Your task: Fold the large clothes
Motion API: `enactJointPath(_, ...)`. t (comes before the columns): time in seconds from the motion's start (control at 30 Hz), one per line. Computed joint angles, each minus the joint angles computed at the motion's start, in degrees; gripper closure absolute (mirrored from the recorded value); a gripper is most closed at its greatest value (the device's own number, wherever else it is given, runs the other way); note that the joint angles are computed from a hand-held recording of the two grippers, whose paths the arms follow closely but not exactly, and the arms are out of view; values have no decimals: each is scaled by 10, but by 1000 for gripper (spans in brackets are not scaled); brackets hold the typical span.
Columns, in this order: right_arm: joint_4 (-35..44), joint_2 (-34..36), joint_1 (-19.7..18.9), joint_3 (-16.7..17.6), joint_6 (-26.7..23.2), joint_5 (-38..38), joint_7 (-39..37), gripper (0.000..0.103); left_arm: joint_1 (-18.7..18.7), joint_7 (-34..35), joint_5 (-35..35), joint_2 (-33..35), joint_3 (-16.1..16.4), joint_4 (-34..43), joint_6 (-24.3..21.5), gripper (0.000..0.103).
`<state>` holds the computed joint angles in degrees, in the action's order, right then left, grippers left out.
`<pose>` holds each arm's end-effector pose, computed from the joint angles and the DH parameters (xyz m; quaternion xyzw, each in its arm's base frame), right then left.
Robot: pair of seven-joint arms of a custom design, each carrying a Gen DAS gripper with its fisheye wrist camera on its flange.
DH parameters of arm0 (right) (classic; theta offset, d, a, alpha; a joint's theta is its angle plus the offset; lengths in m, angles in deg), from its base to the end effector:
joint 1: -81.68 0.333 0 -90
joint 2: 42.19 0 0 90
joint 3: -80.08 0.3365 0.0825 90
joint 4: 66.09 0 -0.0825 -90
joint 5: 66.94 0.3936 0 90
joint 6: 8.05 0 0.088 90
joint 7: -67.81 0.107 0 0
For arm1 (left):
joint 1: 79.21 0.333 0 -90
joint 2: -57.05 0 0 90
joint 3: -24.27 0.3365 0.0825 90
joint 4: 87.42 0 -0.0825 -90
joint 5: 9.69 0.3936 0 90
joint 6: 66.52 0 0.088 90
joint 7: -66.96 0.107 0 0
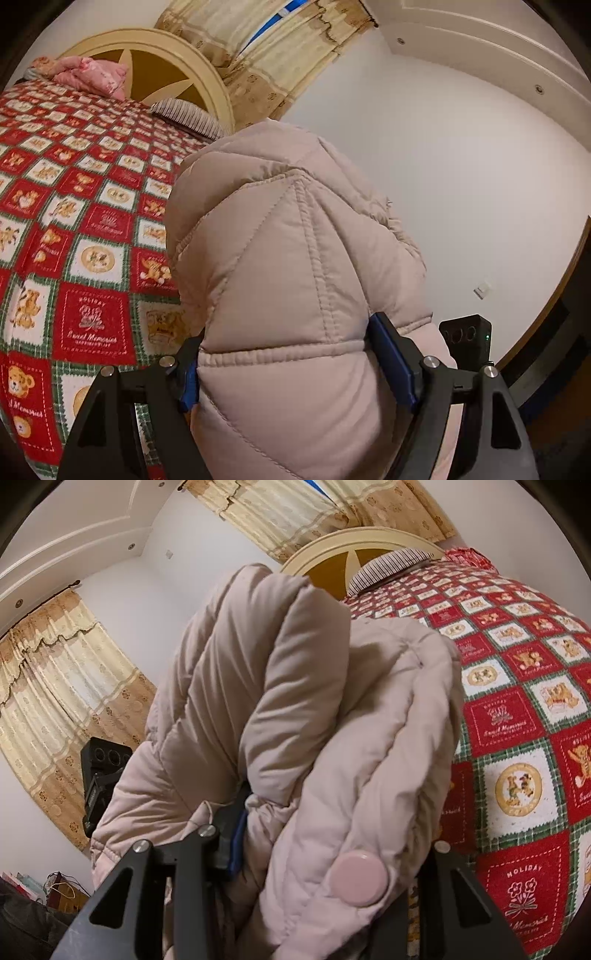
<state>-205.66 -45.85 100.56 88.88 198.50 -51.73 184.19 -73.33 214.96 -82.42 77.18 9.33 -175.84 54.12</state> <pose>0.4762 0.2139 0.4932 -0.4890 0.6572 -0.1616 0.5504 0.6984 -0.1285 0.5299 0.4022 -0.7077 0.5673 0.1242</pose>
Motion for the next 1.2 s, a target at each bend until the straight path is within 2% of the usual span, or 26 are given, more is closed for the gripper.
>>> enactJointPath(0.1,-2,-15,-4,26,3,75,-67,59,-2,6,-3,3,-4,10,-9,25)
enactJointPath(0.2,-18,-29,-7,31,15,99,-79,59,-13,7,10,1,-8,13,-3,25)
enactJointPath(0.37,-54,-38,-6,14,37,64,-19,59,-35,1,46,-14,-5,0,27,25)
enactJointPath(0.47,-61,-30,-8,1,46,26,26,59,-55,-17,83,-27,0,-13,69,25)
enactJointPath(0.63,-56,-13,-14,-17,35,-34,80,59,-68,-47,121,-30,4,-25,108,25)
enactJointPath(0.9,-45,-4,-17,-13,20,-24,72,59,-71,-75,151,-30,0,-28,126,25)
enactJointPath(1.2,-62,-42,-26,29,23,76,-8,60,-81,-66,158,-36,-8,-20,129,25)
